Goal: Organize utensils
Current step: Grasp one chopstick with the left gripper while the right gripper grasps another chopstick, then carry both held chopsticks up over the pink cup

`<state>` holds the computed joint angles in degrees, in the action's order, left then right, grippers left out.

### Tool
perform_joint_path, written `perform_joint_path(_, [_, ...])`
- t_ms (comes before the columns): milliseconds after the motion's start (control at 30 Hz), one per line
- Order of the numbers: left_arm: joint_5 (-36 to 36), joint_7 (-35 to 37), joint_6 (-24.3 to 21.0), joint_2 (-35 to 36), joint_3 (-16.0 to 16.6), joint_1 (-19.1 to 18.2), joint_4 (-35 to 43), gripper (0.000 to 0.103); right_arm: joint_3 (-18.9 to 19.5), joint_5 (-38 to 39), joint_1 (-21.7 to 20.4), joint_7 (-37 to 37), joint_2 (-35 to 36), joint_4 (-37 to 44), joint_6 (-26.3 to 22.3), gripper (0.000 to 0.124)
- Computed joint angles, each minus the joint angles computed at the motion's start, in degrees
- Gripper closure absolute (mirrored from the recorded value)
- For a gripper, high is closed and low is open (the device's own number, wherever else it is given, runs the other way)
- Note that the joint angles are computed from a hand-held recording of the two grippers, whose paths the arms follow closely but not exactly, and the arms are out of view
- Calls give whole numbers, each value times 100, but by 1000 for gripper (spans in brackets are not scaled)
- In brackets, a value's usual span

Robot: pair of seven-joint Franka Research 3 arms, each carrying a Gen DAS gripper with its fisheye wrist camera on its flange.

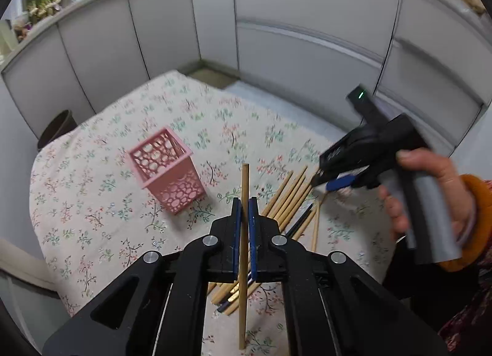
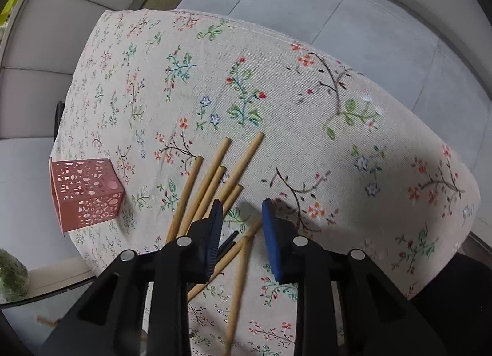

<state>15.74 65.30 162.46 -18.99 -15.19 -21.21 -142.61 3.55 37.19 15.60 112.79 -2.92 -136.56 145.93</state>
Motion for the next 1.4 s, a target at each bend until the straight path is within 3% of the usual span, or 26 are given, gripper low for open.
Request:
perform_joint_path(167, [79,-314,192,-606,-98,-21,-320,99,28,-487,-8,460,-90,-73,-100,100])
perform_joint_path(267, [130,-495,332,-803,-119,10,-453,99,6,-441,3,389,-298,-255,-106,100])
perform_joint_path(400, [217,-723,487,-999,-174,52,-585,99,2,-454,41,235,-664,-512,-491,98])
perform_joint_path(567, [321,-1028,698,-1185,-280,124,-695,99,170,-725,181,448,-292,-274,-502,98])
perform_joint_path(600, [338,-1091,676,-1239,-301,133,-713,99,211,-886,202,590,-282,-284,-427,101])
perform_joint_path(633, [348,-1153,661,-1303,-309,136,-739,99,318,-1090,174,689,-296,-310,-268,114])
perform_joint_path(700, [398,-1330,687,-1437,-371,216,-805,99,246,-1007,298,550,-240,-321,-185,118])
perform_joint_path(867, [423,-1800,748,-1675,-447,318,-930,99,203,-671,415,43,-432,-657,300,118])
perform_joint_path(1100, [606,-2726,705,-2006,-866,655,-1072,99,20,833,1020,-1898,-1444,-1434,1320,118])
perform_joint_path(1400, [817,-3303,183,-2196,-909,575,-857,99,28,737,1521,-2639,-3111,-2134,1983,118])
